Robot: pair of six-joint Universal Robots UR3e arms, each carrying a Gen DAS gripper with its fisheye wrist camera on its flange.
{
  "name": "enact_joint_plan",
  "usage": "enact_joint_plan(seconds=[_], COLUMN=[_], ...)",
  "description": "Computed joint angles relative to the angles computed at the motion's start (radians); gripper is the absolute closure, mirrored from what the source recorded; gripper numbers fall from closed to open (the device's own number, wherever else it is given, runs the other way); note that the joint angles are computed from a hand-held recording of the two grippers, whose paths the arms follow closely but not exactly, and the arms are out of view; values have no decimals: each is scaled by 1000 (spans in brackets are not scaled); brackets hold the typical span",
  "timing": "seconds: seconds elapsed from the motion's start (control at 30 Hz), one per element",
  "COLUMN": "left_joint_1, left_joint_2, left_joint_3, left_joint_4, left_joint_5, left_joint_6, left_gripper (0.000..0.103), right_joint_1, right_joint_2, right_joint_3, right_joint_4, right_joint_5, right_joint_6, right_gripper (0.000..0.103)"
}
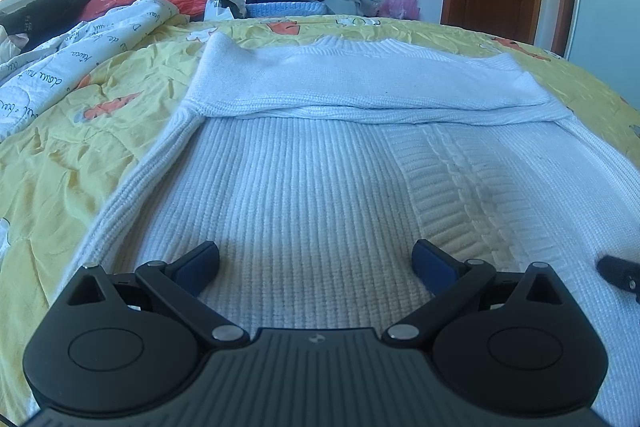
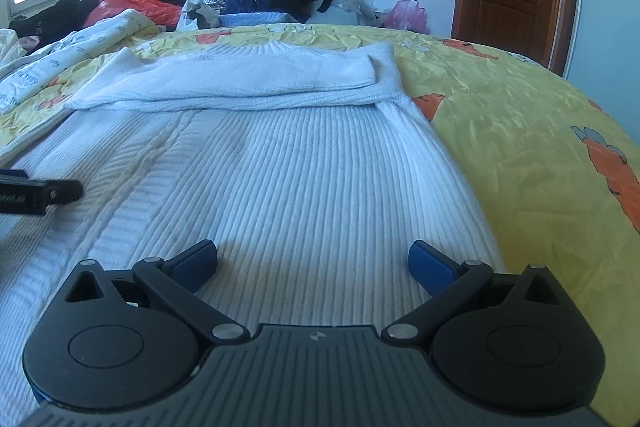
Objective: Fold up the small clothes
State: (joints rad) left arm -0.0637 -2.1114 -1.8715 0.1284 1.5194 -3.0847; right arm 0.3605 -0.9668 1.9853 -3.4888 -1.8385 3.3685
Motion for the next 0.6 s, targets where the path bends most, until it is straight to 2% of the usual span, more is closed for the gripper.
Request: enact_joint_plan(seconds=[0.6], left_joint_1=[0], left_joint_2=[0], left_joint_3=[0], left_joint_4=[0], left_joint_5=[-1], left_joint_6=[0], left_gripper=[0], right_joint_1=[9], right_joint_2=[-6], right_joint_3=[20], right_joint_4=[-16], right_joint_5=[-9], right_joint_6=[-1], right_gripper=[0])
